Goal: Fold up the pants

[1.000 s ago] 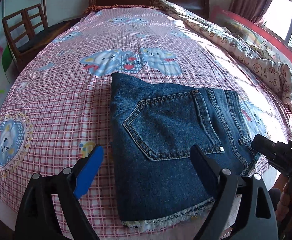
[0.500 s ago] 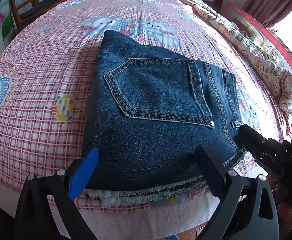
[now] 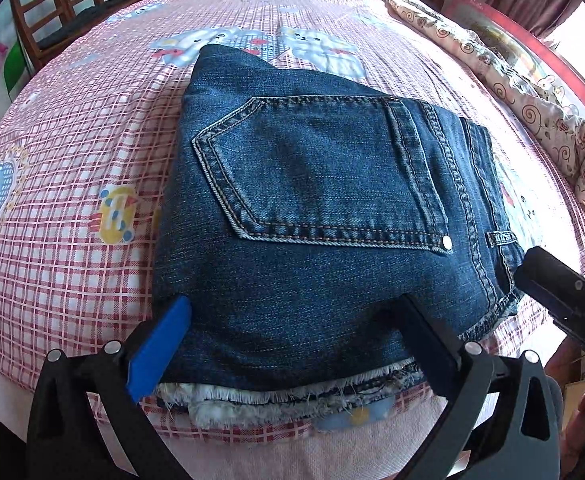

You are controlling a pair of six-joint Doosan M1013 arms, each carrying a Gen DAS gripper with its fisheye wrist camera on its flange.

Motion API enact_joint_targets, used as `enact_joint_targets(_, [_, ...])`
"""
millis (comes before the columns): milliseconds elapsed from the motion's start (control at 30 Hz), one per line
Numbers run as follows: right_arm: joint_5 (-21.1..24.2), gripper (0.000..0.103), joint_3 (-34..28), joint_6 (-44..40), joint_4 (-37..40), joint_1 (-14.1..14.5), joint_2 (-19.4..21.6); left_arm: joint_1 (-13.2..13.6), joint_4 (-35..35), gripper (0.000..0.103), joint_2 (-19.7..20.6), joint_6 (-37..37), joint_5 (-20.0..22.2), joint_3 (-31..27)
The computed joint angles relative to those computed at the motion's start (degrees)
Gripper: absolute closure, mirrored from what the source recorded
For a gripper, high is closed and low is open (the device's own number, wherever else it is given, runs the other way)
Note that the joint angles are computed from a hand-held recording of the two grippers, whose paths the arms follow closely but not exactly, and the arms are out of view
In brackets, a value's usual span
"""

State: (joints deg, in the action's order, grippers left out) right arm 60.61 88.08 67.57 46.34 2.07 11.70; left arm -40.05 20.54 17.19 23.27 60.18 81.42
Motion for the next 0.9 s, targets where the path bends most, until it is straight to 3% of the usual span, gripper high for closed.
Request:
enact_joint_targets(67, [-1.8, 0.063, -0.3, -0.9, 0.8, 0.0, -0.2, -0.1, 0.2, 0.002, 0.0, -0.1, 0.0, 0.1])
enact_joint_targets(133, [-3.2, 0.054, -0.9, 1.6, -3.3, 0.7, 0.4, -0.1, 0.2, 0.002, 0.0, -0.1, 0.1, 0.0])
enact_joint_targets(200, [-1.6, 0.054, -1.3, 4.9, -7.6, 1.1, 2.2, 0.0, 0.0, 0.002, 0.0, -0.1, 0.0, 0.0])
enact_joint_targets(267, [-4.6, 0.054, 0.8, 1.9, -5.3, 0.9, 1.4, 0.0, -0.2, 0.002, 0.1, 0.5, 0.1, 0.0])
enact_joint_targets(333, [-5.0, 0.054, 0.2, 3.0, -9.3, 2.0, 1.1, 0.1, -0.5, 0.002, -0.2, 0.7, -0.4, 0.2])
enact_joint_targets(400, [-3.1, 0.054, -1.4, 4.3, -11.5, 2.3, 1.5, 0.3, -1.2, 0.002, -1.1, 0.9, -2.3, 1.2])
enact_joint_targets(467, [-2.1, 0.054, -2.2, 3.8, -9.1, 1.5, 1.5, 0.8, -2.4, 0.002, -2.8, 0.6, -5.4, 3.3])
enact_joint_targets(567, [-5.4, 0.053, -2.9, 0.5, -3.2, 0.3, 1.2, 1.2, -3.5, 0.002, -5.3, -1.1, -9.8, 6.4])
enact_joint_targets(600, [-5.9, 0.044, -4.1, 0.9, -3.5, 0.4, 1.8, 1.3, -3.8, 0.002, -5.7, -1.4, -10.4, 7.0])
enact_joint_targets(700, [-6.2, 0.044, -9.6, 4.0, -8.3, 1.7, 5.4, 1.0, -3.5, 0.002, -5.9, -1.4, -9.5, 7.4])
enact_joint_targets(800, [-2.9, 0.044, -15.2, 10.0, -12.0, 2.4, 9.9, 1.8, -7.1, 0.002, -6.2, -1.9, -9.3, 8.2])
enact_joint_targets(900, [0.0, 0.044, -18.0, 11.5, -12.5, 2.5, 12.8, 1.4, -5.8, 0.002, -6.9, -3.7, -10.3, 9.3])
